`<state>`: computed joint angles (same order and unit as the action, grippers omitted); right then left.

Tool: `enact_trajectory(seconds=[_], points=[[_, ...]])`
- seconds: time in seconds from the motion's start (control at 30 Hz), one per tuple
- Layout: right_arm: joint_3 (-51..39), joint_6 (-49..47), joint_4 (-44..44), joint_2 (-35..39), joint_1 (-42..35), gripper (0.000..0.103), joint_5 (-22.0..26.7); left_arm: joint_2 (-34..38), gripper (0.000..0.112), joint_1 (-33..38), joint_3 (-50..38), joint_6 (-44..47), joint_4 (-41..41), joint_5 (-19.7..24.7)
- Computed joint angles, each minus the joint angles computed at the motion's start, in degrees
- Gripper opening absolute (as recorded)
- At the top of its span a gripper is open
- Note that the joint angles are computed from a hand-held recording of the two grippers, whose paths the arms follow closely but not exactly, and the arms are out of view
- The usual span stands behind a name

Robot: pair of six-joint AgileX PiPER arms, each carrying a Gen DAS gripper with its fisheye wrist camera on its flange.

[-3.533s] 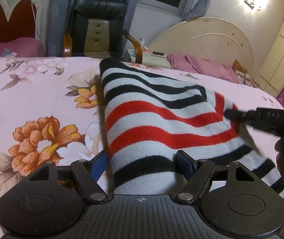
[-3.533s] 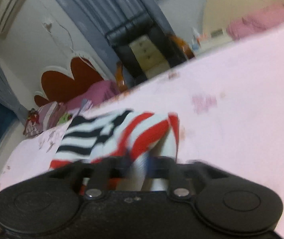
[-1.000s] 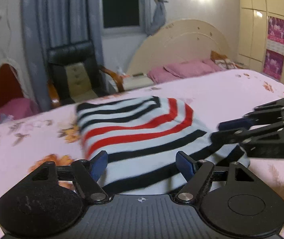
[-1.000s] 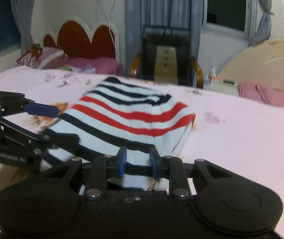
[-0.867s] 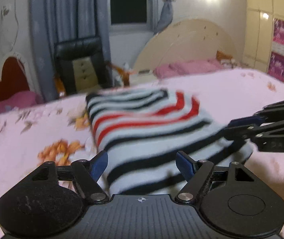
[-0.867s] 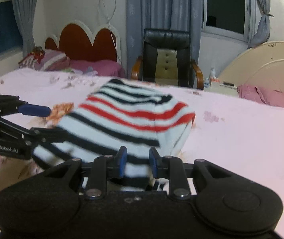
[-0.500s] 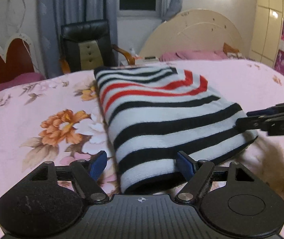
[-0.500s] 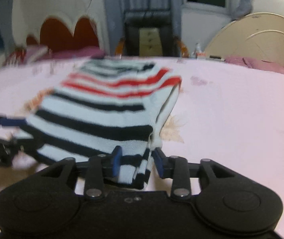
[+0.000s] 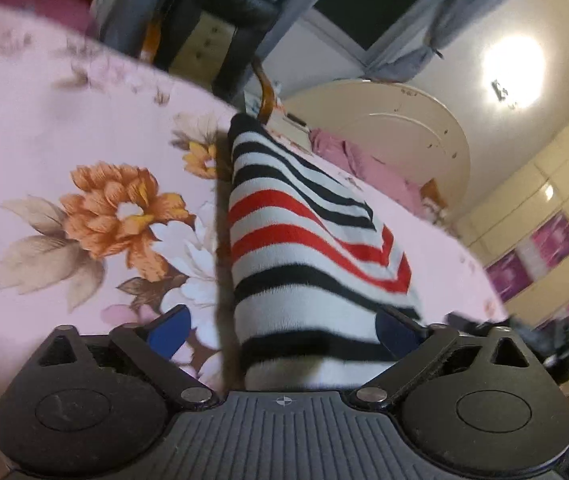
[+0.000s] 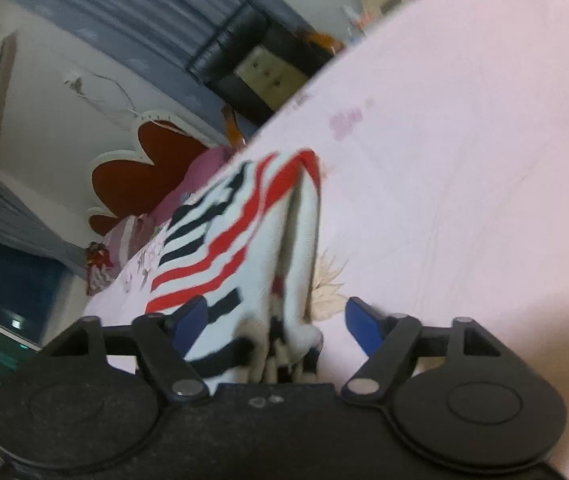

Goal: Fold small clothes
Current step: 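Grasp the other side edge with the right tool and fold it over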

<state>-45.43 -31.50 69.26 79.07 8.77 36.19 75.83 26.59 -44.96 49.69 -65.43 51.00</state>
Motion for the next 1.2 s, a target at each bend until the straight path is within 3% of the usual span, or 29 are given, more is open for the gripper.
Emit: enact_trajectory(seconds=[0.07,0.17,0.3,0.4,0.5,0.63,0.7,0.97,1.2], points=[[-1.98,-3.15,2.54,4.54,-1.06,0.07,1.86,3.92,0.086,-1.48,-1.81,0.72,-1.39,-0.52],[-3.9,-7.91,6.28,8.72,-2.25,0.07,4.66,9.74,0.068,-4.61,-5.44,-0.22,-1.56,-1.47],[-7.95,-10.69,6.92,13.3,-2.0,0.068,7.58,14.51,0.069,-8.72,-9.17,-2.5,-1.65,-3.74],[-11.79,-9.43,3.21,15.42,-0.77,0.061,8.87,16.34,0.079,-11.14,-11.06,-3.11,-2.31,-5.8],[-13.35,-10.16,2.51,16.44,0.65,0.061,8.78,17.73,0.081,-13.56,-13.08,-3.32,-1.71,-7.97],[-12.68,-14.33,5.53,16.89,0.25,0.059,9.6,18.08,0.078,-15.54,-14.66,-3.91,1.22,-10.08],[-12.66,-15.49,6.11,17.06,0.17,0.056,9.72,17.36,0.069,-17.34,-15.09,-5.99,5.37,-12.52],[-13.83,-12.61,-2.37,14.1,5.48,0.037,1.7,13.04,0.054,-21.18,-14.76,-13.73,15.75,-17.0],[-11.97,-10.1,-5.75,7.73,7.5,0.033,-0.87,8.85,0.052,-22.99,-14.93,-16.97,22.27,-16.81]])
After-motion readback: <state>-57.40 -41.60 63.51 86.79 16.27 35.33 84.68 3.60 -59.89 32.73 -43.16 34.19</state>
